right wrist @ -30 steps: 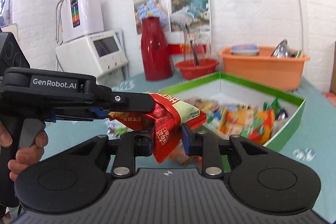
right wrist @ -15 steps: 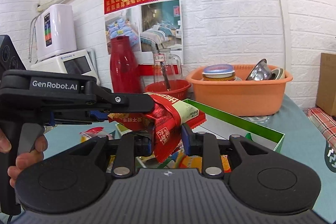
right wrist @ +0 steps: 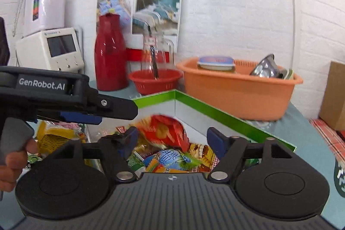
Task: Organize snacks
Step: 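Carry both red bags over the green box and open both tools, then grasp the orange clear packet with the left tool while the right tool grasps the red-label clear candy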
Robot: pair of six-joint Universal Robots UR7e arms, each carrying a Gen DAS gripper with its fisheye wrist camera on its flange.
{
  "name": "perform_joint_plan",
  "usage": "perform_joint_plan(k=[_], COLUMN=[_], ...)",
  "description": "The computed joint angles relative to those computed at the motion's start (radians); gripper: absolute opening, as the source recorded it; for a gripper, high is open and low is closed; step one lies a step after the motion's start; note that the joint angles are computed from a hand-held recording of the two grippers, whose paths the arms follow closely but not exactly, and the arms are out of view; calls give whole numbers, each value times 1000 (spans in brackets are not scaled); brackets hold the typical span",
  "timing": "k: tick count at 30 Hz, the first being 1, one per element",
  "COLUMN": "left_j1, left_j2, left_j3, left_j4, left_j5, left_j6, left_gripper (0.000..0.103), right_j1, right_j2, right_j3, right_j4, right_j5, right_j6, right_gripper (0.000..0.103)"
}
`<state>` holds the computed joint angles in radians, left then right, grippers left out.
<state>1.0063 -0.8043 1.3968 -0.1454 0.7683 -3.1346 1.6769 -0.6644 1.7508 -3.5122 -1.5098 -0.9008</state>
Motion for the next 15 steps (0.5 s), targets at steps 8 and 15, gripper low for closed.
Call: perform_joint_plan(k=[8,15], left_j1=[-75,-163], left_j2=[-80,-180], left_j3=[126,306], left_j4=[-68,-146], left_j5=[-45,-159], left_j6=[2,-24], left_gripper=[103,103], right_j1=[-3,-11], right_j2=[-76,-168], right_j3=[109,253], right_j4=[-27,-32], right_j5=[41,106], right_j6=[6,8], right_gripper=[103,103])
